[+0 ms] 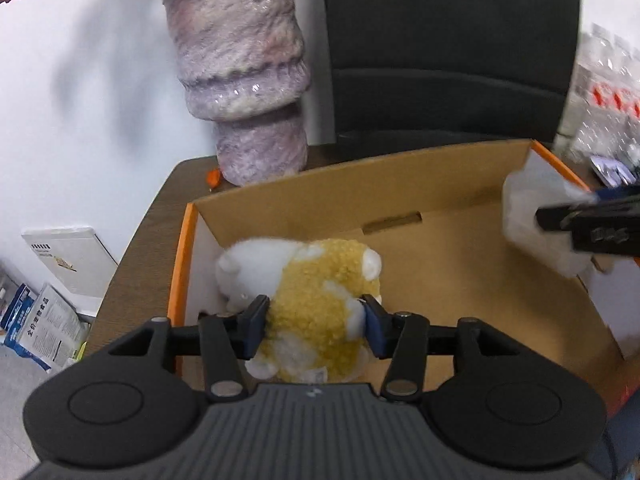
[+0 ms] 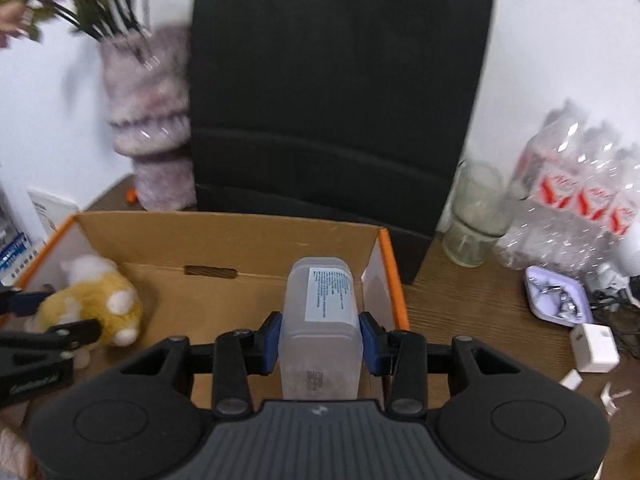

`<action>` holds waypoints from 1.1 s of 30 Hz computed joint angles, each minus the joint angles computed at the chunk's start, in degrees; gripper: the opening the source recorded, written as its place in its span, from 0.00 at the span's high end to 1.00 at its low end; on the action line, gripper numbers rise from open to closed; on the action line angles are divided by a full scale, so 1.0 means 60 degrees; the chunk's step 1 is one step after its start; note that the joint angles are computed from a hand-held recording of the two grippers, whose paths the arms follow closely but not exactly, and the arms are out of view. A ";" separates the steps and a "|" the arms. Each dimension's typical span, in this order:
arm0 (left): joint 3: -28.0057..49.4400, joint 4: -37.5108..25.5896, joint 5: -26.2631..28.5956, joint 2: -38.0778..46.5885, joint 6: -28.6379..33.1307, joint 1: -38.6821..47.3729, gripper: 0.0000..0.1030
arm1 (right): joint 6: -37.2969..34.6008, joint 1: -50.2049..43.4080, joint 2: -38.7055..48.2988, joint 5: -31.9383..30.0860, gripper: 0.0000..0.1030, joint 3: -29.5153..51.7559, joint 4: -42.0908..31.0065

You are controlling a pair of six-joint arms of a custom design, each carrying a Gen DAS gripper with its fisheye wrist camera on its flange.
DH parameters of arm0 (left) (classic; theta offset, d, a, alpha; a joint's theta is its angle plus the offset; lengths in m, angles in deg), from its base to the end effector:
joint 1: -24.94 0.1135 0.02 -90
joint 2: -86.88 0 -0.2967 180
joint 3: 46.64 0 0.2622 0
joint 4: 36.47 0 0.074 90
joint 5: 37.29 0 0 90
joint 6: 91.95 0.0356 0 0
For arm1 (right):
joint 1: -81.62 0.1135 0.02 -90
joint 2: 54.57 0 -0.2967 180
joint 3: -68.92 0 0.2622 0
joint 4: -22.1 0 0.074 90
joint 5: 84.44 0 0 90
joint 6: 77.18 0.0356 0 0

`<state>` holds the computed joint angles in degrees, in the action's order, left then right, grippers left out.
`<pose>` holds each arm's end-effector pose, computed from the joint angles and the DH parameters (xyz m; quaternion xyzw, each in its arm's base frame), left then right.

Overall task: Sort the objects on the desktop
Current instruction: 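Carry the sheep and container into the cardboard box and open both tools, then withdraw both tools from the box back toward the pile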

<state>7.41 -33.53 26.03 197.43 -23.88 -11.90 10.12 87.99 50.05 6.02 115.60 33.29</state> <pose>0.2751 -0.1861 0.0876 0.0484 0.9258 0.0417 0.3726 0.3073 0.0340 0.0986 -0.0720 0.9268 0.0081 0.3685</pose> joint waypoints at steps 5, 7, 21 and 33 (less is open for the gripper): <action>0.0315 -0.0053 0.0549 -0.0033 0.0283 0.0301 0.27 | -0.0083 0.0155 0.1166 0.0356 0.61 0.1240 -0.0490; 0.0128 -0.0003 0.0794 -0.0454 0.0170 0.0470 0.22 | -0.0191 0.0105 0.1264 0.0339 0.59 0.1432 -0.0533; -0.0675 -0.2846 0.0117 -0.3512 -0.1128 0.0527 0.00 | -0.0213 -0.0629 -0.2475 -0.1379 0.26 -0.0560 -0.2413; -0.4184 -0.3850 -0.2935 -0.6381 -0.5884 -0.5025 0.00 | 0.0158 -0.0224 -0.8091 -0.1632 0.19 -0.4484 -0.3559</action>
